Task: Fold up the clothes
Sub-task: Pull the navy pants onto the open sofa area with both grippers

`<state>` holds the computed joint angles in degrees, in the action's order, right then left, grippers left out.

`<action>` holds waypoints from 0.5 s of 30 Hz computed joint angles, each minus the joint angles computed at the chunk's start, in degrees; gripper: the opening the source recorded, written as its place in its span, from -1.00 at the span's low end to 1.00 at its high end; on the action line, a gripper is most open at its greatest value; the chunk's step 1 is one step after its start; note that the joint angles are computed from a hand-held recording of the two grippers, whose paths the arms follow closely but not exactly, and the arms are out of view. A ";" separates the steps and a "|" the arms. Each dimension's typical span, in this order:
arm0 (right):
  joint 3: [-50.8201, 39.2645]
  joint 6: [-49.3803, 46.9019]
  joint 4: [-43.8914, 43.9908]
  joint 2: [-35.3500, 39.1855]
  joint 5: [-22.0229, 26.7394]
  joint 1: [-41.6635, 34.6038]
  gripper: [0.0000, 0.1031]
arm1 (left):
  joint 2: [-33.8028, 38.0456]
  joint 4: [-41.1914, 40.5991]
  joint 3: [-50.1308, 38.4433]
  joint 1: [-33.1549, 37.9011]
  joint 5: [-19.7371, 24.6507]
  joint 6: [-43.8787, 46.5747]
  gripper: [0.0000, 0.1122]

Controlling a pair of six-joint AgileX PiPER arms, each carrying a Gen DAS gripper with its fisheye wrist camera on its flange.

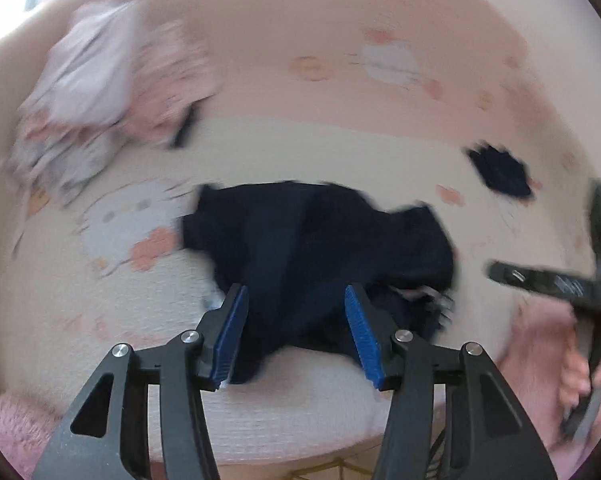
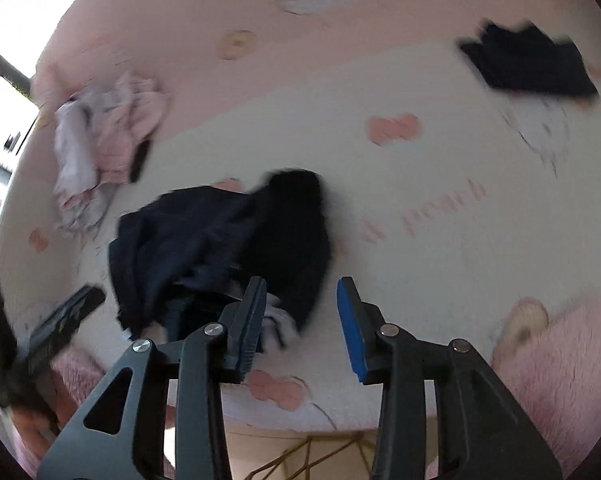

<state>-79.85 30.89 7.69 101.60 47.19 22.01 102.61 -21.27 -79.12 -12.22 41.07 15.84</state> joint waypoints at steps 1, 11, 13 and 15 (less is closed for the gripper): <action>0.82 -1.12 0.76 -0.23 0.08 -0.39 -0.24 | 0.62 0.34 -0.87 -1.55 0.38 1.28 -0.06; -0.42 -11.01 10.48 8.54 -4.92 0.33 -0.08 | 10.39 7.50 -8.26 -7.20 5.39 -6.78 -0.80; -2.99 -7.26 4.34 10.37 -3.44 1.96 -0.18 | 8.62 9.82 -5.87 -5.90 4.39 -10.84 -0.87; -4.83 -2.00 -2.89 10.73 -1.05 3.58 -0.38 | 6.48 10.98 -3.76 -3.73 2.88 -13.60 -0.88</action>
<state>-84.68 28.88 4.80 112.32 46.13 25.59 109.09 -10.29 -82.87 -15.95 43.95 2.24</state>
